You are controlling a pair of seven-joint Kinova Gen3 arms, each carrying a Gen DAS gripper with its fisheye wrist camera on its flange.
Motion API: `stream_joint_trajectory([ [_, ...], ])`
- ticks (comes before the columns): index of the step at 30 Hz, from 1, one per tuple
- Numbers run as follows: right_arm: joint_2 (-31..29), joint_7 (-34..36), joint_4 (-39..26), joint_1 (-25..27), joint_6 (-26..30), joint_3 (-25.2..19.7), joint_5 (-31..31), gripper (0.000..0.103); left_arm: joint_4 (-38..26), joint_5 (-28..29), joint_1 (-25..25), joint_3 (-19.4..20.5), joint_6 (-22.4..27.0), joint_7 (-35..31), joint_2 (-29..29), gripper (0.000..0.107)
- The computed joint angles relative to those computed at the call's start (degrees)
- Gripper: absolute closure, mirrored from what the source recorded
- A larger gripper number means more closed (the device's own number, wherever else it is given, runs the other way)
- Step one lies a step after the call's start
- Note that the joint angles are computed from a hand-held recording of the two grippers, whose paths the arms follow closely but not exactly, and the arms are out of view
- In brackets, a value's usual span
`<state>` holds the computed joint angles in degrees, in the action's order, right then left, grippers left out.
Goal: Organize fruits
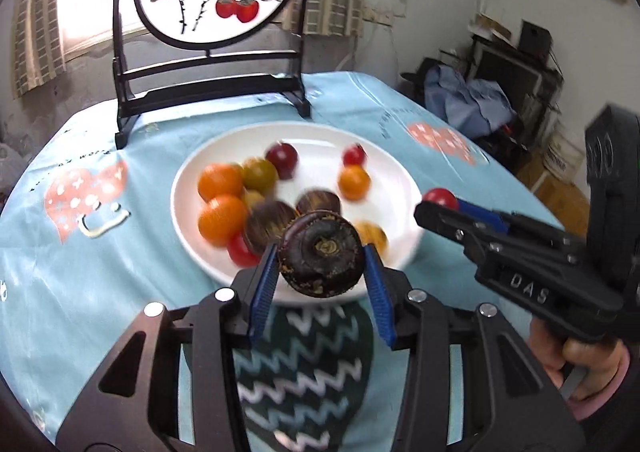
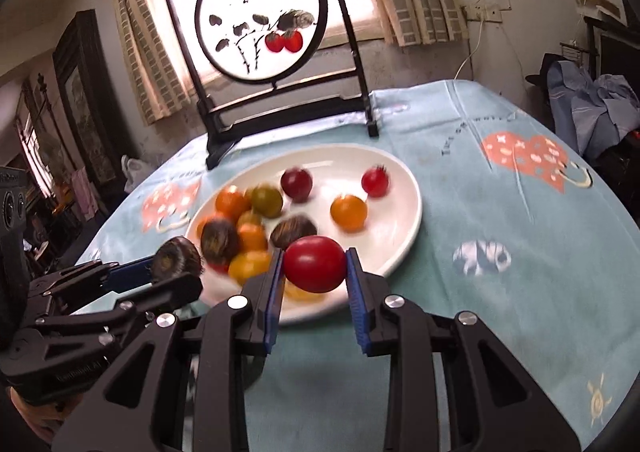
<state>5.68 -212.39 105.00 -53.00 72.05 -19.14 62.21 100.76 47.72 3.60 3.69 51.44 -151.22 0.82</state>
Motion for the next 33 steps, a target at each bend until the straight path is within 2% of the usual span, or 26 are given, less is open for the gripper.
stream_joint_trajectory([
  [2,0.2,1.9,-0.5,2.0,-2.0,1.4,-0.3,0.073,-2.9,-1.7,1.1,1.1,-1.6,3.8,2.3,0.064],
  [5,0.7,4.6,-0.9,4.8,-5.4,3.1,-1.0,0.073,-6.9,-7.2,3.2,3.0,-4.9,9.7,5.5,0.064],
  [10,0.9,7.9,-0.6,7.8,-10.2,4.7,-1.5,0.072,-11.9,-14.2,4.9,4.9,-6.6,17.2,10.0,0.064],
  [11,1.1,8.4,-0.7,8.1,-10.6,4.8,-1.6,0.069,-12.3,-15.0,4.9,5.0,-6.9,18.4,10.4,0.063],
  [12,1.3,8.3,-0.7,8.1,-10.2,4.8,-1.6,0.065,-12.1,-15.9,5.0,5.1,-8.1,19.8,10.2,0.053],
  [13,1.4,8.1,-0.8,7.9,-9.6,4.8,-1.5,0.056,-11.6,-17.2,5.2,5.3,-9.6,21.4,9.7,0.03],
  [14,1.4,8.0,-1.0,7.6,-8.9,4.7,-1.4,0.054,-10.6,-17.5,5.7,4.6,-11.7,22.3,8.8,0.022],
  [15,1.1,7.8,-1.0,7.3,-8.5,4.5,-1.3,0.052,-9.6,-17.0,5.2,4.7,-12.8,22.3,7.8,0.016],
  [17,0.0,6.9,-0.4,6.8,-8.8,4.0,-0.6,0.045,-9.1,-15.6,3.4,5.4,-12.4,21.5,6.4,0.015],
  [19,-0.8,6.2,-0.3,6.2,-8.0,3.0,-0.2,0.04,-9.3,-15.4,2.6,4.8,-10.3,21.4,5.3,0.01],
  [24,-0.5,7.2,-1.0,2.5,-3.0,-0.2,-1.5,0.038,-4.1,-13.3,0.6,1.6,-8.0,17.4,-0.4,0.007],
  [26,-0.5,7.0,-0.8,1.1,-3.1,-1.1,-3.8,0.022,-1.2,-11.0,-0.4,-0.4,-6.4,14.4,-2.2,0.007],
  [28,-0.4,6.6,-0.7,-0.4,-3.1,-1.8,-5.7,0.011,2.4,-9.2,-0.5,-3.1,-6.3,11.6,-4.0,0.007],
  [31,1.6,6.2,-2.0,-4.4,1.7,-3.0,-5.6,0.008,4.3,-12.2,-2.6,-2.6,-4.9,13.1,-5.0,0.007],
  [33,3.0,5.9,-3.3,-7.0,5.2,-2.8,-5.6,0.004,6.1,-11.7,-1.9,-4.7,-4.6,11.9,-6.3,0.007],
])
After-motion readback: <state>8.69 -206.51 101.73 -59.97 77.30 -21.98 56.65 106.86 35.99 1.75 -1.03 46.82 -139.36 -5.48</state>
